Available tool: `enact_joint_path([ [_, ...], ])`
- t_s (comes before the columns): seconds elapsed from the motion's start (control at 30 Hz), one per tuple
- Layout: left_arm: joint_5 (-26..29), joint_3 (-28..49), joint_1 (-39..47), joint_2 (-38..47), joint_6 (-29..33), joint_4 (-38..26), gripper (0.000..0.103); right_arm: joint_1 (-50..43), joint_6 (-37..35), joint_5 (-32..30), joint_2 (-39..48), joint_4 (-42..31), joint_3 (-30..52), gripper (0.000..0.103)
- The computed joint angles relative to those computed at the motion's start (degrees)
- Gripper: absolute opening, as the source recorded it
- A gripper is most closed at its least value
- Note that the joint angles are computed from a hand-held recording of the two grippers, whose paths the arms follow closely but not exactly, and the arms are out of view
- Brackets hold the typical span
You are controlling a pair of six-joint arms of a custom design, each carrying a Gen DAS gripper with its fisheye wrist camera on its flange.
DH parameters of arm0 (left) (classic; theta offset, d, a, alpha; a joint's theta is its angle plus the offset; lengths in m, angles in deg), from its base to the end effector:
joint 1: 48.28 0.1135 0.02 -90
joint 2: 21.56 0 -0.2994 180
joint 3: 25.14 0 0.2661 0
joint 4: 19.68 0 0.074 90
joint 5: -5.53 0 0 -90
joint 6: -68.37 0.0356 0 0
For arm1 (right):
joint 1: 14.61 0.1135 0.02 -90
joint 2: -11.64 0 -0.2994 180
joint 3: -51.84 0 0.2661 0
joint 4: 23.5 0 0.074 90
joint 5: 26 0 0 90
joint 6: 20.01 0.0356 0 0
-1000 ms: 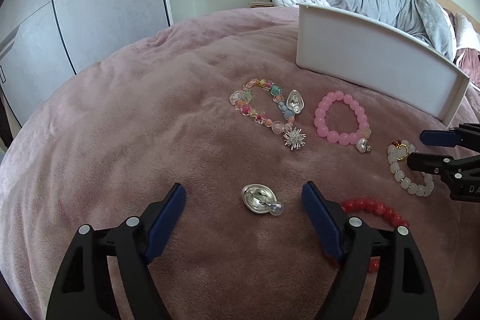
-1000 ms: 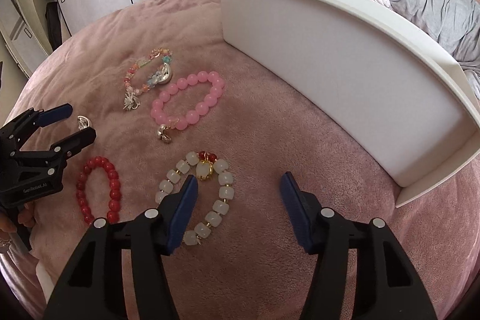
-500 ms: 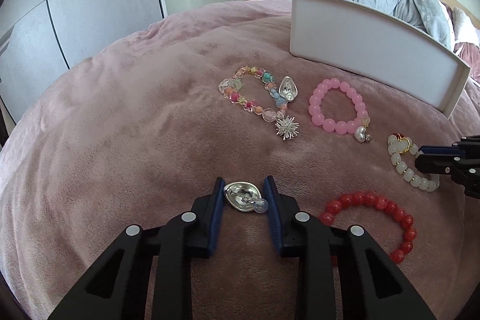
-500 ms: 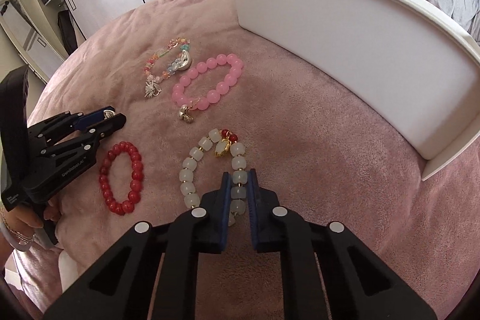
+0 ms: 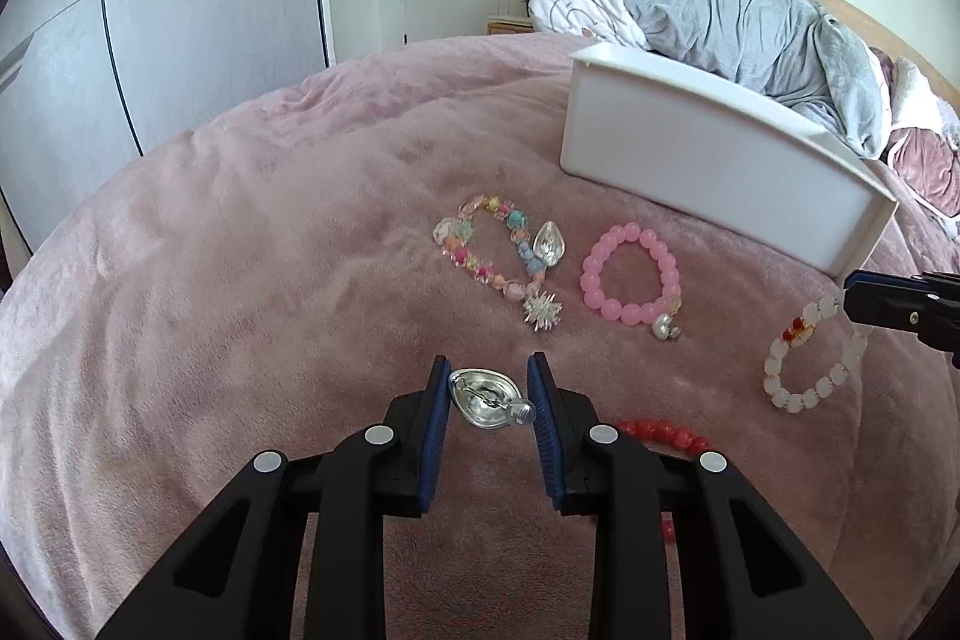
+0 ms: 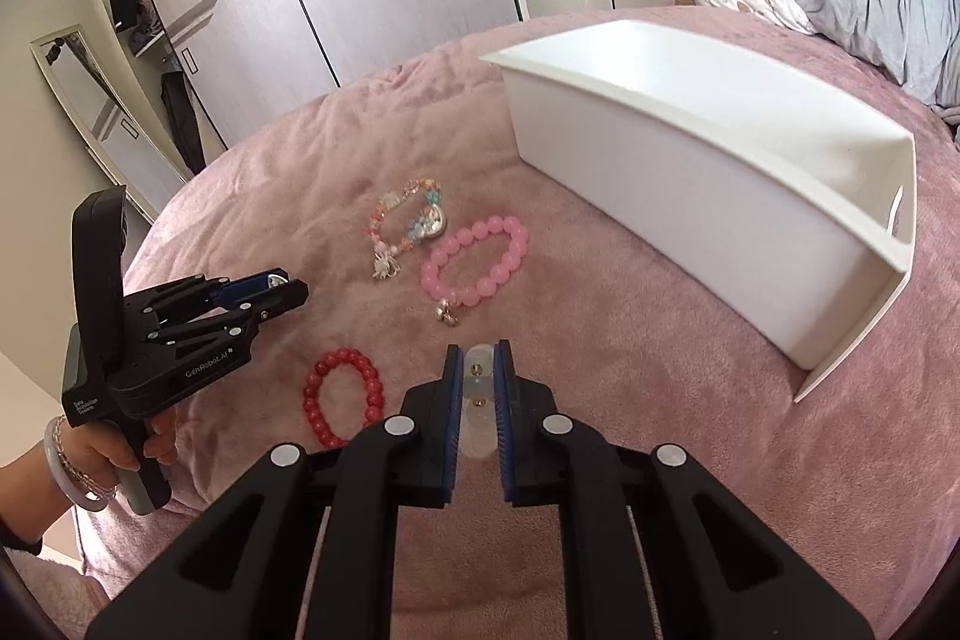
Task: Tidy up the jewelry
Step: 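Carry both items into the white box while the right tool opens releasing the white bracelet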
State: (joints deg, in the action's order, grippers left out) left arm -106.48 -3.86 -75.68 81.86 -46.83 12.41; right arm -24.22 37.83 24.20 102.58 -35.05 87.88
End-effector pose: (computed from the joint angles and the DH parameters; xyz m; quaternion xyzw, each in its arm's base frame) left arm 0.1789 -0.0777 0.0591 -0.0475 0.9236 0.0123 0.3801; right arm 0.2192 -0.0140 0.1022 -0.2481 0.8892 0.2429 0.2981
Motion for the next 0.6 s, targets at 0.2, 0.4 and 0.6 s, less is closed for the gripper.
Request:
enact_joint_path([
  [0.2, -1.4, 4.8, -1.0, -17.8, 3.0, -18.5, 0.031, -3.9, 0.1, -5.2, -6.1, -9.2, 4.8, 0.011],
  [0.4, -2.0, 12.7, -2.5, -25.1, 3.5, -30.5, 0.031, -7.0, -0.1, -8.0, -7.4, -15.9, 11.8, 0.011],
  [0.6, -2.6, 21.8, -4.8, -24.0, 6.1, -37.3, 0.031, -8.4, -0.9, -9.3, -6.0, -18.9, 19.3, 0.011],
])
